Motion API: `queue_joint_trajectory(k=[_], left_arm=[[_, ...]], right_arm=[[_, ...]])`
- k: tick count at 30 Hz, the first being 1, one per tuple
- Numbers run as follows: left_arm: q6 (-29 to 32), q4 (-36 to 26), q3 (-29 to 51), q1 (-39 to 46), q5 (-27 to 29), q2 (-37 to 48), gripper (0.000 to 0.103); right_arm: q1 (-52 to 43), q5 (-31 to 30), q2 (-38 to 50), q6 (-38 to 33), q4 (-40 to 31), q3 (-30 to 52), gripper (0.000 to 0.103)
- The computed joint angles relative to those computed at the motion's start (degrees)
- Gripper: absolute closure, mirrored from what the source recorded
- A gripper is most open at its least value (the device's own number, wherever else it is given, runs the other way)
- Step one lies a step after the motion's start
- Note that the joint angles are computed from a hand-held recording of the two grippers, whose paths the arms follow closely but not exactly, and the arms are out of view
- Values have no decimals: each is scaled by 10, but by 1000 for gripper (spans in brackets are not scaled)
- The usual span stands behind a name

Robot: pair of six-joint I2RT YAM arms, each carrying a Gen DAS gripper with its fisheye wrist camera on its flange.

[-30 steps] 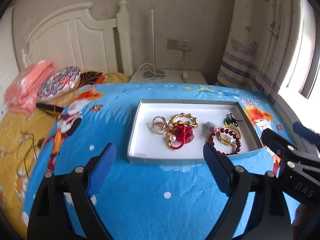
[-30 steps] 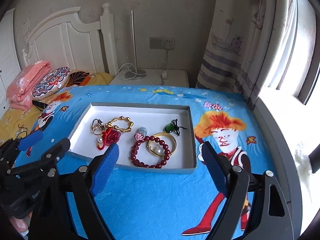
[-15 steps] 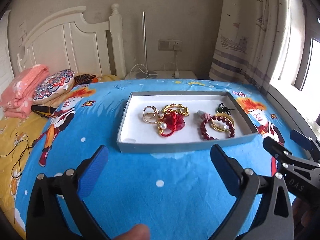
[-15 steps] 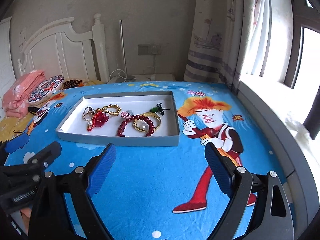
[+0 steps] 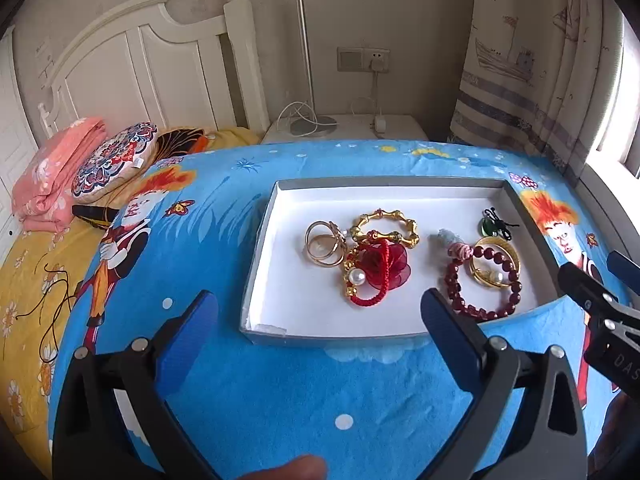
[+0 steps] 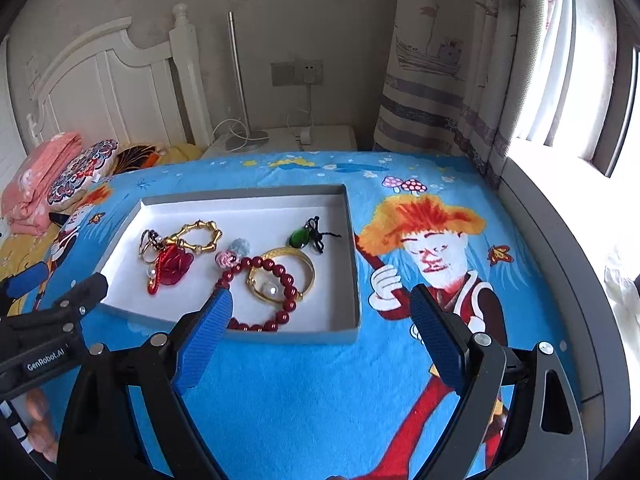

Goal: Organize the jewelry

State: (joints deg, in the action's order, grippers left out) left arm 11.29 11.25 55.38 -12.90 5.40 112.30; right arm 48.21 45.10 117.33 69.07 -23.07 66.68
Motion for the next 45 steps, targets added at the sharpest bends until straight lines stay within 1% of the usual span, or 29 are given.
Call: queue_joint_trajectory(k=[3,7,15,32,36,42,45], left_arm=[[-4,-6,11,1,8,10,5],[-3,-7,22,0,10,22,5],[-4,-15,34,-2,11,33,5],[-5,-19,26,-2,22,27,5],[-8,16,1,-4,16,17,5],[-6,4,12,-1,32,24,5],[-1,14,4,-4,23,17,5]], right_arm=[[-8,-4,6,-12,19,0,19],[-9,8,24,-16,0,20,19],[-19,-7,36,-30,17,21,19],[-19,-7,38,-31,16,25,19],[-18,-7,38,-31,17,23,19],[-18,-9,38,-30,17,22,19],[-18,-9,37,-31,19,21,19]])
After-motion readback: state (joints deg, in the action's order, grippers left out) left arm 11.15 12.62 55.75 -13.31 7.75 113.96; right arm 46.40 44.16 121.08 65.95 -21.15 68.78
